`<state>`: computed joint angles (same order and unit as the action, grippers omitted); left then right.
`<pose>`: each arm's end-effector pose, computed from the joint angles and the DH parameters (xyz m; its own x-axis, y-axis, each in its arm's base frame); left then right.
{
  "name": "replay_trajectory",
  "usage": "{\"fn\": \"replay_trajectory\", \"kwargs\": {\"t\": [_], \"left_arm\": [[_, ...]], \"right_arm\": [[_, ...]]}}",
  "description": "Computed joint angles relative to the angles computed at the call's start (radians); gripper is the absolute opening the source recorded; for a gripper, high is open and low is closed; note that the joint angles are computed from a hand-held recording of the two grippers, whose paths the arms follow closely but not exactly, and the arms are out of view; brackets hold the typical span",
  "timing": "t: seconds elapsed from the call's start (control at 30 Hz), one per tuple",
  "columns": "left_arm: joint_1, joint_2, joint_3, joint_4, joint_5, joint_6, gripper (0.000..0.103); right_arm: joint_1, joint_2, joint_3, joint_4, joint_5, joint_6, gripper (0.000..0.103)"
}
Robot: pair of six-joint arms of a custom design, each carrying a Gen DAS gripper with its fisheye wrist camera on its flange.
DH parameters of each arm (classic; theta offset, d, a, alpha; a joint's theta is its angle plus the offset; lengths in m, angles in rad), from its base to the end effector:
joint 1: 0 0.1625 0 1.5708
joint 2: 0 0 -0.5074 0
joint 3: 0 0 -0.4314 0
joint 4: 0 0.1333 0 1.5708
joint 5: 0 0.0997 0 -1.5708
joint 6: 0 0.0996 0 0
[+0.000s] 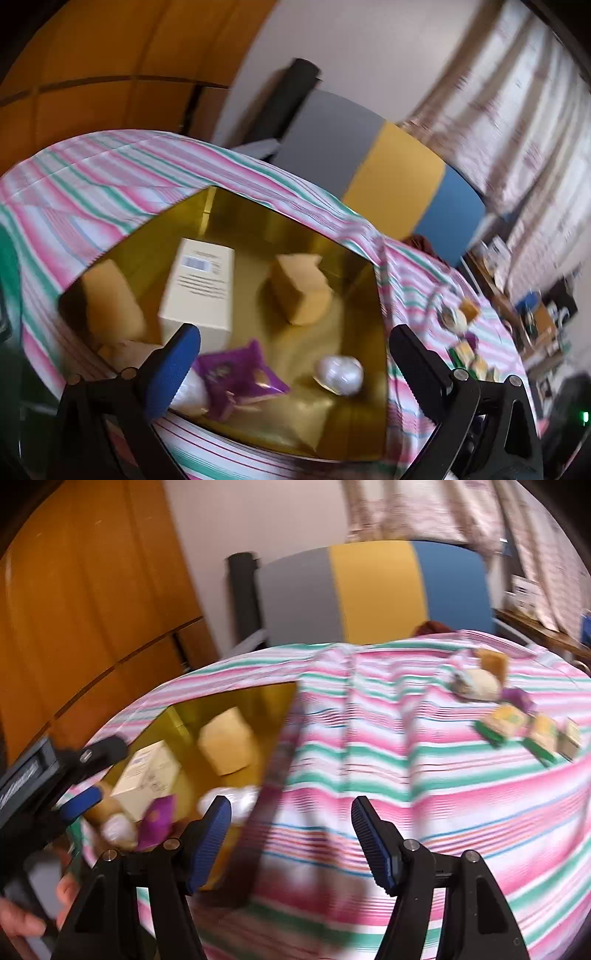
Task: Organize objects
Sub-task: 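Move both tools from the gold tray back toward the remaining items, then grasp a WEIDAN cracker packet with the right tool while the left tool grasps another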
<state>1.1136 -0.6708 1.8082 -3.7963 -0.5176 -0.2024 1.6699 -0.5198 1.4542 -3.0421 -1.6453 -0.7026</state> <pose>-0.0979 -0.6969 0.1518 -0.8090 -0.5463 -0.2171 0.0432 0.3131 -0.9488 0.2077 -0.8167 0.0332 -0.7052 -0.5989 0.3793 -0.7086 0.6133 -0.3490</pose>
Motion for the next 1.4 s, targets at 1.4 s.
{"fn": "replay_trajectory", "kwargs": {"t": [1.4], "left_arm": [[-0.041, 0.195, -0.381, 0.591, -0.149, 0.122, 0.103]], "right_arm": [[-0.14, 0.242, -0.712, 0.219, -0.305, 0.244, 0.042]]}}
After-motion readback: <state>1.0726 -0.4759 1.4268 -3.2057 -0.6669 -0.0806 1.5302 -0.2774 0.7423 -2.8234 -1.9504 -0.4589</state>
